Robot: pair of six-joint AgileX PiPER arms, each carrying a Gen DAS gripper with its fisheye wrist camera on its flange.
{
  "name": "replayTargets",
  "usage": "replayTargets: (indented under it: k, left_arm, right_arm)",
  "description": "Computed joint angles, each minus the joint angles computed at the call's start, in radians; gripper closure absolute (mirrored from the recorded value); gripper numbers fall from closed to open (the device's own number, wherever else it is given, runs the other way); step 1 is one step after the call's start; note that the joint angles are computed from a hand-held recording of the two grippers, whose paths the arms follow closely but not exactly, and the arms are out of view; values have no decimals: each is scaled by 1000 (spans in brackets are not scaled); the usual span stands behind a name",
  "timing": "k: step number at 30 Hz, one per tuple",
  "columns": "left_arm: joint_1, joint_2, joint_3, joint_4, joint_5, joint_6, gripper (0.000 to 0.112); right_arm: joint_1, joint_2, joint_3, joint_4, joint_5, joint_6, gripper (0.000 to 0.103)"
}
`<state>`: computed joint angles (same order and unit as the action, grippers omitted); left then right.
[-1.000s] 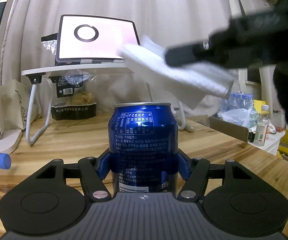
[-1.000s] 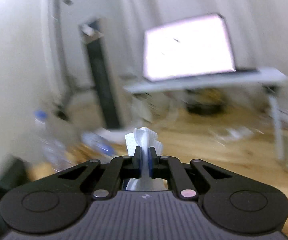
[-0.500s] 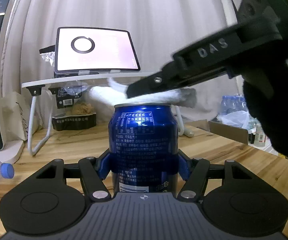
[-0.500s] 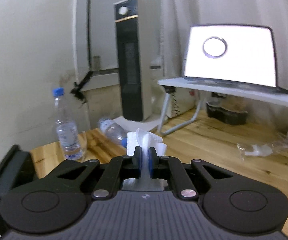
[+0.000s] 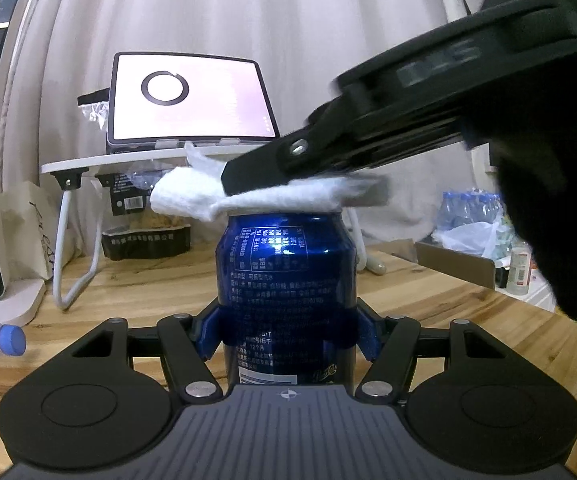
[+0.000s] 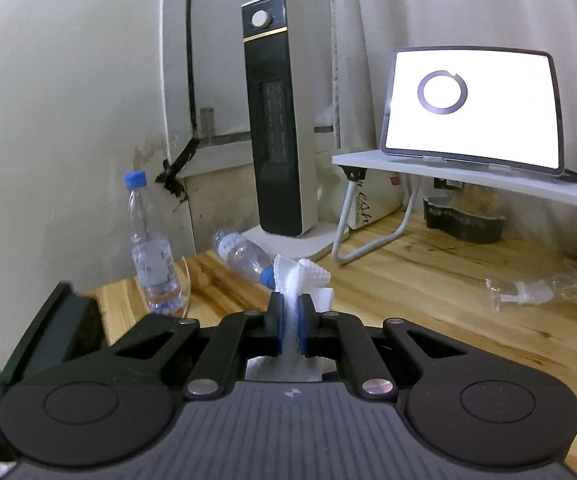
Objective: Clean container
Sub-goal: 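Wipe the can's top rim with the towel while the left gripper holds it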
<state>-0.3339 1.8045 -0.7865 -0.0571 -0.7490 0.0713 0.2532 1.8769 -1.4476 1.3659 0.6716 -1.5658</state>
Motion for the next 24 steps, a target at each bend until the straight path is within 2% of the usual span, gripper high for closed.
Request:
replayTargets:
  k: [4,7,11,14,21,24]
  left_arm:
    - [7,0,-4,13,9,-19,47]
    - [5,0,-5,9,9,-10,47]
    - [10,1,-10,14,20,-24,47]
    - [-4,0,-7,-9,14,15,47]
    - [-19,1,-1,-57,-3,61,47]
    - [-17,1,3,-54,-17,55,47]
  right_arm:
    - [0,19,-19,6,-67,-9,93]
    - [-31,-1,10,13,-66,-17,92]
    - [-68,-53,72,4,11,-16,92]
    - [-52,-82,114,15,32,-53,92]
    - [31,-21,51,63,-42,-126,91]
    - [24,8,9,58,-66,-91,91]
